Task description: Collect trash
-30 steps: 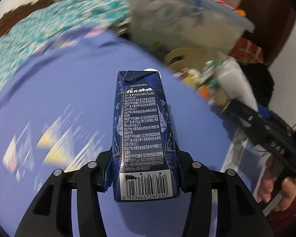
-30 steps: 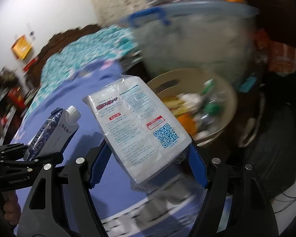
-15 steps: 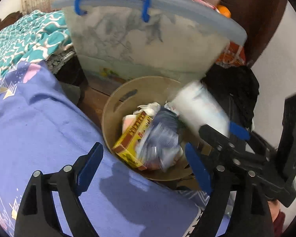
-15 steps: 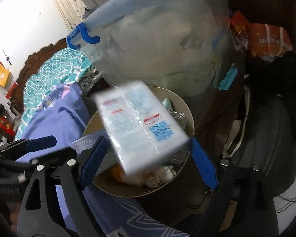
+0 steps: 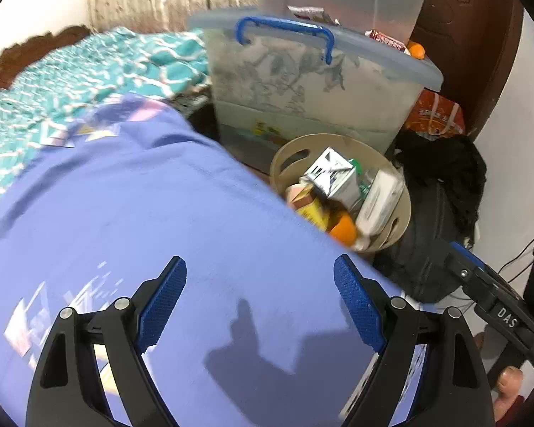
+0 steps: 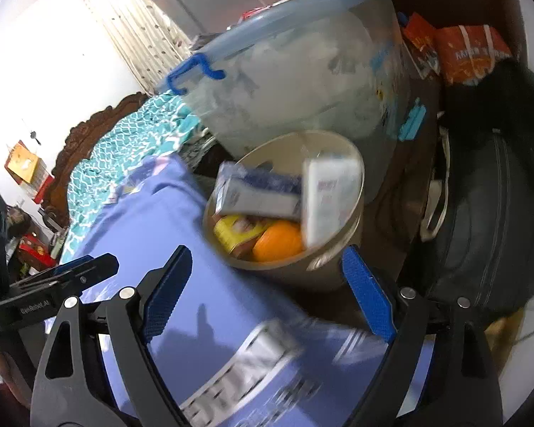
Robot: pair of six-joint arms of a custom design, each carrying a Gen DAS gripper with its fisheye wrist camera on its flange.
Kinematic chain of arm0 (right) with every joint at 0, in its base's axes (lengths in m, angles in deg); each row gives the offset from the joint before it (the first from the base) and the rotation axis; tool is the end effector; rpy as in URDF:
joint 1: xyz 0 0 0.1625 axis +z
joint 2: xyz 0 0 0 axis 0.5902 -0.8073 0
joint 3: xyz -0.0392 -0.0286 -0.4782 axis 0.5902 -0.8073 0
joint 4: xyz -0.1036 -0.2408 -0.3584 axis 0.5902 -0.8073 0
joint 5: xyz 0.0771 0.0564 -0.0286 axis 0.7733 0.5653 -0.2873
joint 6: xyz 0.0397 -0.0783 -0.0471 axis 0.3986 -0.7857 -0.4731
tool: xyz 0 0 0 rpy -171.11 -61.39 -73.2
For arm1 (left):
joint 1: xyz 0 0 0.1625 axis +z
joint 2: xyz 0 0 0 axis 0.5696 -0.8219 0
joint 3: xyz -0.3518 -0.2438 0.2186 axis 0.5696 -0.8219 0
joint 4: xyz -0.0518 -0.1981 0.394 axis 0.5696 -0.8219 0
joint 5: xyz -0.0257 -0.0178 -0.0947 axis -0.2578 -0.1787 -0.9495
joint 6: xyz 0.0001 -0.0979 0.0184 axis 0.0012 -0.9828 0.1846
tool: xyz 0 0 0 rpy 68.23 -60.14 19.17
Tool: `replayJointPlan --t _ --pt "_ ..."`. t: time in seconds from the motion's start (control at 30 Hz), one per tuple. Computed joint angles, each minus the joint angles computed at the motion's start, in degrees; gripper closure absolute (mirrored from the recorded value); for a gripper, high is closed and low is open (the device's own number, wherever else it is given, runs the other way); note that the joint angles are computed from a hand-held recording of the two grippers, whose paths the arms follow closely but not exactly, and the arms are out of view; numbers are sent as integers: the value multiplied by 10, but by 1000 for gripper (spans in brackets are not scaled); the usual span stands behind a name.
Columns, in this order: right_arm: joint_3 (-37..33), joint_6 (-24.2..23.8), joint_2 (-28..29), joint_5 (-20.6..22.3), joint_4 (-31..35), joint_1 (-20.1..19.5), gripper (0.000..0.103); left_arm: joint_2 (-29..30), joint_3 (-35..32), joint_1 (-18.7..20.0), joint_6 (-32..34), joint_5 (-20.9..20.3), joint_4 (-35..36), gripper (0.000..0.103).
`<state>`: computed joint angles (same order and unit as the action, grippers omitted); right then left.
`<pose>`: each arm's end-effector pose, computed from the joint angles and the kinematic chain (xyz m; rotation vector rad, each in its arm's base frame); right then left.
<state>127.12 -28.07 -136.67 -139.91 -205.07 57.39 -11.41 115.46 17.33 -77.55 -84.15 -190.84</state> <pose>0.1425 -0.7027 0.2471 -0.0455 -2.5419 1.2142 -0.3567 -0.7824 0.1694 0.6696 2.3755 -0.6197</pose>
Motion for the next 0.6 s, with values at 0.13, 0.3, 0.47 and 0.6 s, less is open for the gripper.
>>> replayJointPlan --t 0.13,0.3,0.47,0.6 --pt "46 18 -11 -5 -36 17 16 -54 90 -16 -3 34 -55 17" --pt "84 46 -23 -4 -63 36 15 -108 168 -31 -13 54 -85 15" --pt "105 47 -29 -10 -92 61 12 -148 223 -44 -19 77 -119 11" --pt "116 56 -29 -18 -113 81 9 -168 254 -58 -11 108 -153 9"
